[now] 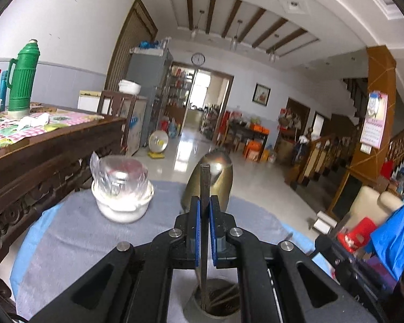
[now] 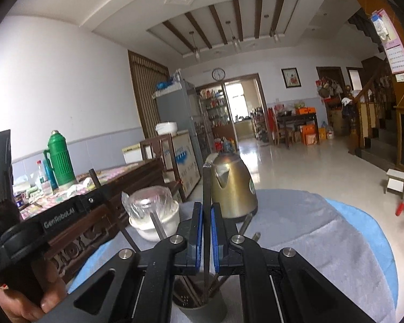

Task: Organize utensils
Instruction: 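Lift both chopsticks over the gray cup and drop them in, opening both grippers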

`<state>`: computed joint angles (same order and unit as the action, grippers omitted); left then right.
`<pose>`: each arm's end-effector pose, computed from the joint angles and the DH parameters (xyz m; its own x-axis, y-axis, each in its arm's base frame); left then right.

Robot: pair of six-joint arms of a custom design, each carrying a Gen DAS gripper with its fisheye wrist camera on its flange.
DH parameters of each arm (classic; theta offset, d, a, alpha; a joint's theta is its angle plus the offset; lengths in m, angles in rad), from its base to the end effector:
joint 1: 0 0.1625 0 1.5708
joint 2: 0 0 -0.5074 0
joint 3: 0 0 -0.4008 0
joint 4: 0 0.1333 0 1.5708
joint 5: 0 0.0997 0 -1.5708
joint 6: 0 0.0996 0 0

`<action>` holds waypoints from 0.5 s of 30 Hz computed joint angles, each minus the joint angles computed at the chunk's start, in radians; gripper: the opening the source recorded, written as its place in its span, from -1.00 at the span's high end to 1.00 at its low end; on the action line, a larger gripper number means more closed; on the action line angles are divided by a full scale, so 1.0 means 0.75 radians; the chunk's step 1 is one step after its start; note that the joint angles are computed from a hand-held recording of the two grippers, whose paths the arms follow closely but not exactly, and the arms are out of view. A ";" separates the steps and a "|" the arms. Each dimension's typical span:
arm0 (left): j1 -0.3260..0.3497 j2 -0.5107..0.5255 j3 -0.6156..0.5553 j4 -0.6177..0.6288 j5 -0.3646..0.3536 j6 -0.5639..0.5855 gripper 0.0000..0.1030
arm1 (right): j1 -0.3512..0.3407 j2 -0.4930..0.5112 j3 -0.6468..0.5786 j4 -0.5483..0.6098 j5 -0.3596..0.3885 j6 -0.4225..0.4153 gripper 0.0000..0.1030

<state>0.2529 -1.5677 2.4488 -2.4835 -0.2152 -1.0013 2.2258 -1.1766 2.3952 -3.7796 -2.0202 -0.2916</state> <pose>-0.2879 -0.3126 0.3426 -0.8599 -0.1033 -0.4999 0.4516 0.3025 -0.8394 0.3533 -0.3122 0.2889 -0.8000 -0.3747 0.4686 -0.5890 0.3417 -0.7323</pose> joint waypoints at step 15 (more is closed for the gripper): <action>-0.056 -0.131 -0.022 0.516 -0.219 -0.345 0.86 | -0.054 -0.018 0.015 0.077 -0.015 0.124 0.85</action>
<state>0.2108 -1.6660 2.4326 -2.0968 -0.3792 -1.2599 2.1856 -1.1904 2.4061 -3.7220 -2.0319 -0.1986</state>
